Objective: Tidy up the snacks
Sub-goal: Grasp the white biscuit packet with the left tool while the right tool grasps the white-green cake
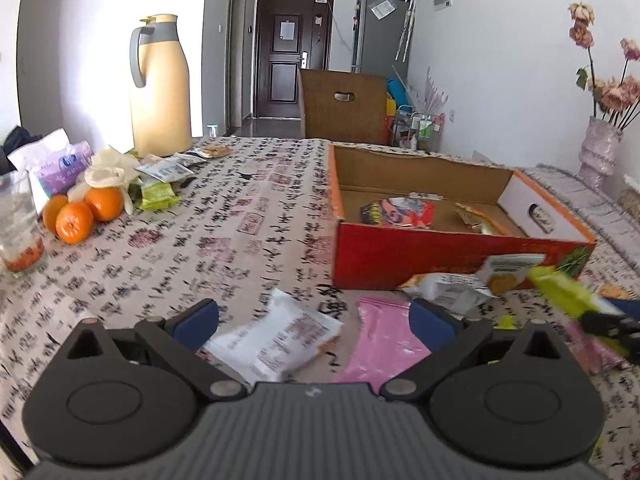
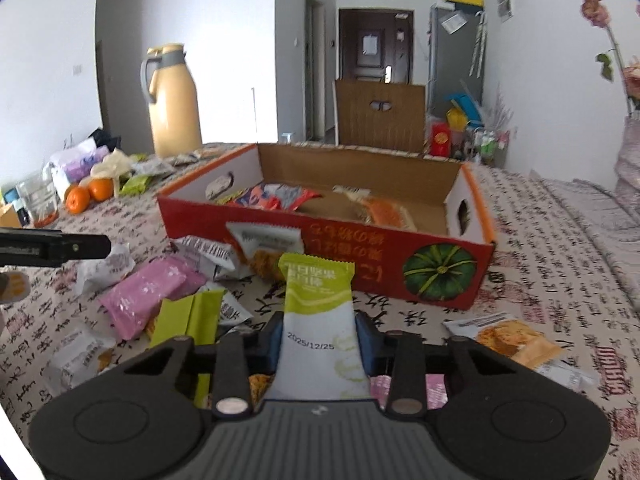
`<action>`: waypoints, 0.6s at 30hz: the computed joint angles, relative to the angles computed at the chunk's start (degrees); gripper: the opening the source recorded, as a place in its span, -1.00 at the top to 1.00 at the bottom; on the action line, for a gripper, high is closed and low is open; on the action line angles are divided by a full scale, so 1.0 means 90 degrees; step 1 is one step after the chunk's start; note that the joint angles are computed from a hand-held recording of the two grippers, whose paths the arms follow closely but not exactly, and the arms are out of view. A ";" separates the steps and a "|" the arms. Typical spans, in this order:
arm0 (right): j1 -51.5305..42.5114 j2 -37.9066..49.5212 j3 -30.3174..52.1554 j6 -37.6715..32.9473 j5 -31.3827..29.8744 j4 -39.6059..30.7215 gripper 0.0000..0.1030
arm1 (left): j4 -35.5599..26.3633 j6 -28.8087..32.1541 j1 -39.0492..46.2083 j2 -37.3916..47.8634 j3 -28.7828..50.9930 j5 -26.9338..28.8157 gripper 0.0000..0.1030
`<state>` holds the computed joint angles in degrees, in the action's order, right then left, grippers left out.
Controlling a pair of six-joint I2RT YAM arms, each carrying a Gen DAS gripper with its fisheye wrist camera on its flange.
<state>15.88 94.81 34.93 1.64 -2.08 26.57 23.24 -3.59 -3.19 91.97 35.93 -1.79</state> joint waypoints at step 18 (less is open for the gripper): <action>-0.0522 -0.0592 -0.1045 0.0672 0.0307 0.0824 0.30 | -0.0859 0.0859 0.0328 0.1235 0.1114 0.0016 -0.65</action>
<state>11.18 89.48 25.52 7.69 0.69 33.99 15.51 4.13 -0.24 103.09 45.95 -1.65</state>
